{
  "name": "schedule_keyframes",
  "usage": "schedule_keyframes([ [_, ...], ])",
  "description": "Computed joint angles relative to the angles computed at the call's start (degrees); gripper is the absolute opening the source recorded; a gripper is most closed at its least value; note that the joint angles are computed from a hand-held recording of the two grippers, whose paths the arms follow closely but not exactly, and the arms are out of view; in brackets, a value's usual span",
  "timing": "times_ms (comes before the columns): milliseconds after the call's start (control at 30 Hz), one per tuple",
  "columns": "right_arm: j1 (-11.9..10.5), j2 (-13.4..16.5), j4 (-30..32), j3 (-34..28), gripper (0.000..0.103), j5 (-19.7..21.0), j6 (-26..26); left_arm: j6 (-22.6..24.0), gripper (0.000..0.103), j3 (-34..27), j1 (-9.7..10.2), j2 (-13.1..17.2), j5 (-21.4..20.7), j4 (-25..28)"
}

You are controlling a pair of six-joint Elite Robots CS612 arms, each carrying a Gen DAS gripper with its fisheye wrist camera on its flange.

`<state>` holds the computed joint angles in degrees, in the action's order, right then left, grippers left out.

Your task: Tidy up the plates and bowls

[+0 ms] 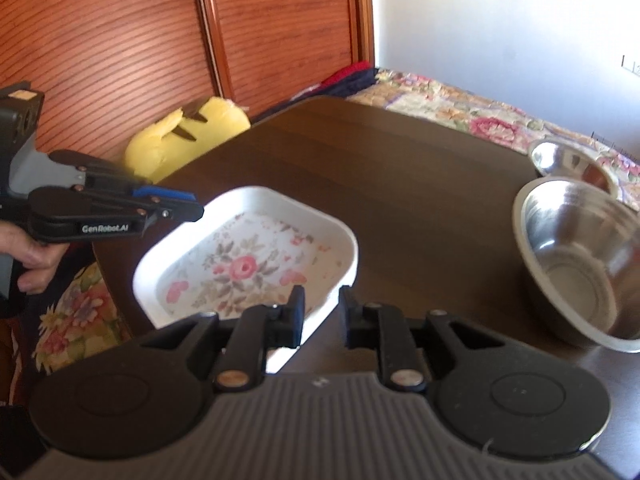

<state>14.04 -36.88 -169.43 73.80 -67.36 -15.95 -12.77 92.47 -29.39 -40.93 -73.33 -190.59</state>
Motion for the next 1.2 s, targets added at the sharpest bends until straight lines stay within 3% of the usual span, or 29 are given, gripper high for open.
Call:
schedule_keyframes([
  [433,-1.31,-0.48,-14.32,3.51,0.02,-2.38,4.56,3.5,0.015,-1.95,-1.74,0.61,-0.84,-4.2],
  [633,-2.44,-0.77,-19.03,5.04,0.02,-3.97,6.23,4.71,0.024,-5.22,-2.54,2.32,-2.77,-5.09],
  [700,-2.82,-0.81,-20.55,5.46,0.02,-5.01,6.59,4.73,0.028,-6.8,-2.68,3.1,-3.79,-4.58],
  [767,-3.2,-0.7,-22.3,5.75,0.02,-6.08,7.25,4.83,0.041,-8.38,-2.86,3.86,-4.69,-3.98],
  [933,-4.11,0.04,-25.81,5.6,0.022,-8.36,9.36,5.41,0.061,-11.95,-3.25,5.52,-6.28,-3.03],
  [1000,-4.43,0.48,-27.08,5.31,0.029,-9.24,10.08,5.14,0.069,-13.29,-3.43,6.11,-6.85,-2.82],
  [1067,-4.79,0.91,-28.56,5.17,0.045,-10.16,10.12,5.0,0.081,-14.58,-3.51,6.71,-7.12,-2.97],
  [1200,-5.49,1.92,-30.36,4.27,0.065,-10.65,11.1,4.64,0.089,-16.91,-3.63,7.92,-6.97,-3.04],
])
